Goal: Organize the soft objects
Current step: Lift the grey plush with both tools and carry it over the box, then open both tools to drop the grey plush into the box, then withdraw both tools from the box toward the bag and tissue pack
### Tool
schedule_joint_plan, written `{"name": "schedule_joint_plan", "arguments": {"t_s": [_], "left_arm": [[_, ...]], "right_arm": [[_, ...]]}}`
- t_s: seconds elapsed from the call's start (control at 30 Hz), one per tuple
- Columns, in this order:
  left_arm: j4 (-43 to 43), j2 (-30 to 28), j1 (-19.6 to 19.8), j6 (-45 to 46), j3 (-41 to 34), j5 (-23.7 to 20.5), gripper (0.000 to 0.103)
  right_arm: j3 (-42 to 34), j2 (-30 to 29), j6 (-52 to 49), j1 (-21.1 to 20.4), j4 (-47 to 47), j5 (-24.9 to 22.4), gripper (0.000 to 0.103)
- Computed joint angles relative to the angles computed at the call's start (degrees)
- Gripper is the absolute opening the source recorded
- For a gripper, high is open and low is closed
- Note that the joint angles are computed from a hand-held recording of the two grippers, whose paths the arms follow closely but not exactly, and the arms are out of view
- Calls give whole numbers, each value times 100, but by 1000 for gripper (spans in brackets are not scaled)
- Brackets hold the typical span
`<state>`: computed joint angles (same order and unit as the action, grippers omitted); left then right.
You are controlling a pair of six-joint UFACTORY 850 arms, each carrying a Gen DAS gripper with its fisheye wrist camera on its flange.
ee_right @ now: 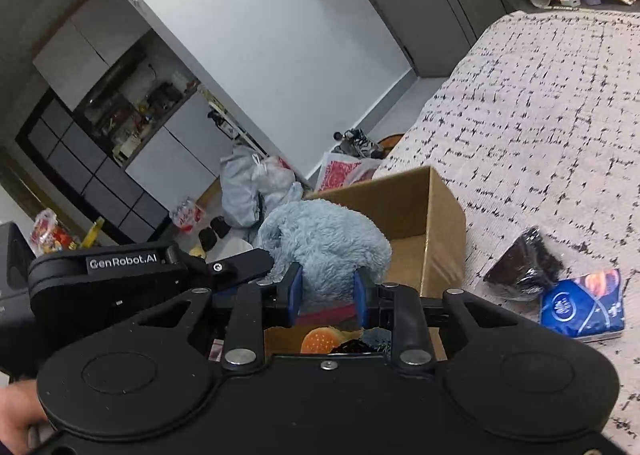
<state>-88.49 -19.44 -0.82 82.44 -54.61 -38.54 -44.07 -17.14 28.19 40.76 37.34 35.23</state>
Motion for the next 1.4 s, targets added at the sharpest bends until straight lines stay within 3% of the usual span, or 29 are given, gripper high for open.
{"name": "schedule_joint_plan", "arguments": {"t_s": [0.13, 0.27, 0.3, 0.37, 0.53, 0.9, 1.1, 1.4], "left_arm": [[188, -155, 7, -116, -154, 112, 14], [838, -295, -71, -801, -339, 450, 17], [956, -308, -79, -930, -367, 516, 18], [1215, -320, -83, -1264, -424, 586, 20], [1633, -245, -105, -1810, -451, 718, 32], [1608, 332, -382, -1707, -101, 1357, 75], [1677, 630, -559, -1601, 91, 1632, 82], [1868, 1042, -838, -1630, 366, 1861, 83]], "right_arm": [[-163, -146, -124, 0, 4, -141, 30], [-248, -199, -109, -56, 73, -484, 34], [-251, -192, -123, -59, 113, -542, 37], [-243, -152, -194, -45, 300, -604, 53], [-172, 40, -448, -23, 611, -630, 59], [190, 690, -1340, 15, 1542, -797, 81], [431, 1030, -1899, 58, 2161, -798, 87], [815, 1575, -2806, 133, 3173, -874, 96]]}}
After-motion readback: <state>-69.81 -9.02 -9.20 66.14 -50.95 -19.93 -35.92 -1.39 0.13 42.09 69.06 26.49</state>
